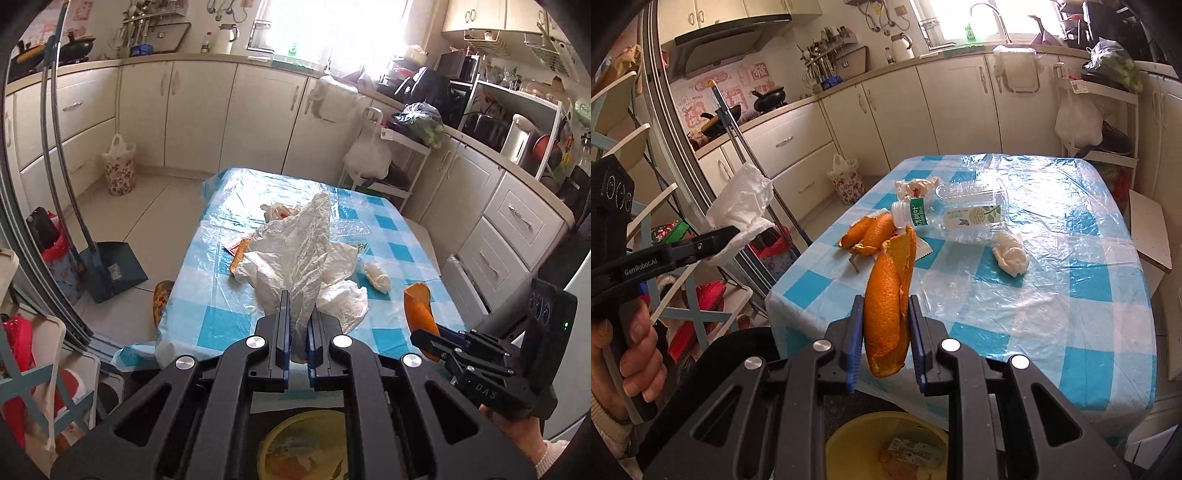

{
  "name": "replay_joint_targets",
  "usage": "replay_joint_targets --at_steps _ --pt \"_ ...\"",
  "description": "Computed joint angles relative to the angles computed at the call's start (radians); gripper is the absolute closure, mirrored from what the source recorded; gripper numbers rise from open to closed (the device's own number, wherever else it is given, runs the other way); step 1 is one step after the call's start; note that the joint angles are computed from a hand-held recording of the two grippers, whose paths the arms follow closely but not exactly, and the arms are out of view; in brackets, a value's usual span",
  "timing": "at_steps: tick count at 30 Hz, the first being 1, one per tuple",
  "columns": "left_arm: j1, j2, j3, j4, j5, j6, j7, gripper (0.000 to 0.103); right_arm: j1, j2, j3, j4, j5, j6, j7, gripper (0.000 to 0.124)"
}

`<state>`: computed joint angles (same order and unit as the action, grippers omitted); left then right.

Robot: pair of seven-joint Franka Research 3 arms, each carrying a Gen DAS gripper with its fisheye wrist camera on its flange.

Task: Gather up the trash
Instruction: 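Carry the orange peel and tissue with both tools over the yellow bucket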

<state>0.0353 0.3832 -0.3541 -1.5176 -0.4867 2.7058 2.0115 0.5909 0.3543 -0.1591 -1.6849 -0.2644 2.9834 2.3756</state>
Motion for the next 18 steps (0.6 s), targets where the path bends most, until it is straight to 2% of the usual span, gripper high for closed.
replay_joint_targets --at_steps 4,8,11,13,14,18 --pt "0.033 -0.053 -0.029 -0.053 -0.084 0.016 0.068 0.096 0.054 -0.038 -0.048 -0.058 -0.062 0.013 0.086 0.1" --pt "0.034 -0.099 -0.025 -0.093 -0.164 0.024 0.131 0.096 0.059 -0.065 -0.037 -0.091 -0.114 0.002 0.133 0.1" --pt "0.026 -0.128 -0.009 -0.114 -0.215 0.024 0.17 0.096 0.034 -0.076 0.007 -0.104 -0.118 -0.018 0.125 0.1" --pt "0.02 -0.147 0.002 -0.129 -0.25 0.021 0.195 0.096 0.0 -0.076 0.058 -0.102 -0.083 -0.052 0.073 0.1" --pt "0.015 -0.154 0.009 -0.134 -0.262 0.021 0.203 0.096 -0.003 -0.076 0.061 -0.101 -0.085 -0.052 0.075 0.1" --pt "-0.004 -0.181 0.034 -0.155 -0.309 0.021 0.237 0.096 -0.052 -0.062 0.149 -0.079 0.011 -0.151 -0.056 0.1"
